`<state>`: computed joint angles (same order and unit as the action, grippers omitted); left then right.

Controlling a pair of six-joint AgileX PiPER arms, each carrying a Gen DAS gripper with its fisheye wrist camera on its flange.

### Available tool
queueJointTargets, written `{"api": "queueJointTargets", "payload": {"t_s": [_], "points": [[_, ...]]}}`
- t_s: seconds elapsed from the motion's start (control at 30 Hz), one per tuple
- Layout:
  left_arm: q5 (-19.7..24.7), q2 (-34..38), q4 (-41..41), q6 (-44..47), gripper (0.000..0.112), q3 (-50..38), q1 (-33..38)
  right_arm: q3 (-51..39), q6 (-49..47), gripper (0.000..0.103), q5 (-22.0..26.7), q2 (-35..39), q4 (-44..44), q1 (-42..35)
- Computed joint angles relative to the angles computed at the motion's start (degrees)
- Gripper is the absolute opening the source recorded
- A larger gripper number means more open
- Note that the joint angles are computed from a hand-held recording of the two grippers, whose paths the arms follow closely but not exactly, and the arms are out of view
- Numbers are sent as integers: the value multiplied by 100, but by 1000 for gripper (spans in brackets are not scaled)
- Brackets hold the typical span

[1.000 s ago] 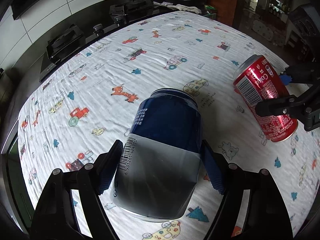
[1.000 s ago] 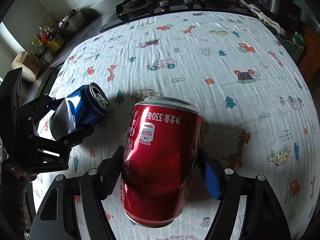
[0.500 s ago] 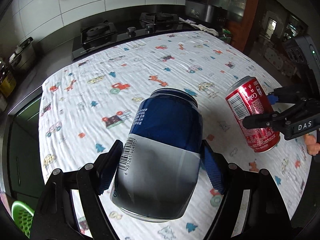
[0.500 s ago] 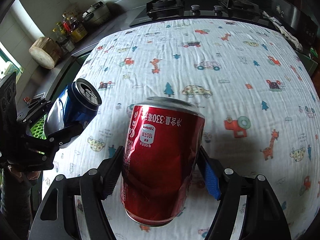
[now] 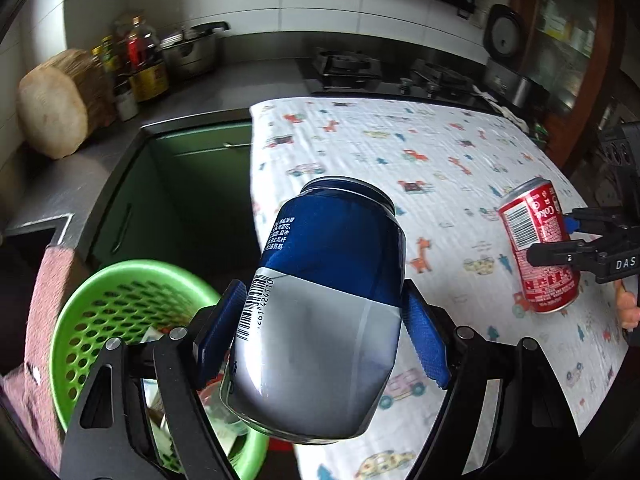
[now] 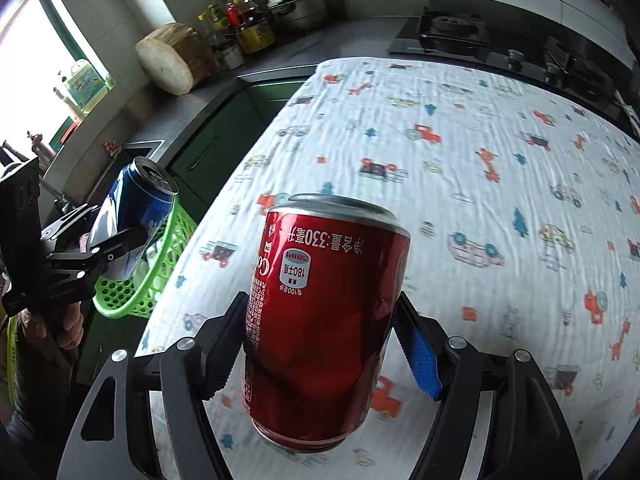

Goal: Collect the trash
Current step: 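Carry the blue-and-silver can and red cola can over the green basket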

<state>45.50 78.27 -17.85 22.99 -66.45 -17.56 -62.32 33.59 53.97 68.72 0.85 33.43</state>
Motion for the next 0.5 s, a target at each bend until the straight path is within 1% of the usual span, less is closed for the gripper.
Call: {"api": "queueJointTargets", "payload": {"t_s": [0.1,0.2,0.37,0.5], "points": [[65,-213,-238,456,76,258,865,-489,111,69,-199,583,-11,441],[-13,-283,-288,773,76,481,1552,-1047,126,69,-322,1173,37,772],[-58,-40,-479,1227,76,701,2504,-2045,22,69,-412,2109,226,1098],[-49,269,-634,1497,77,801,3041,-2928,-24,69,-315,2840,245,1315]]}}
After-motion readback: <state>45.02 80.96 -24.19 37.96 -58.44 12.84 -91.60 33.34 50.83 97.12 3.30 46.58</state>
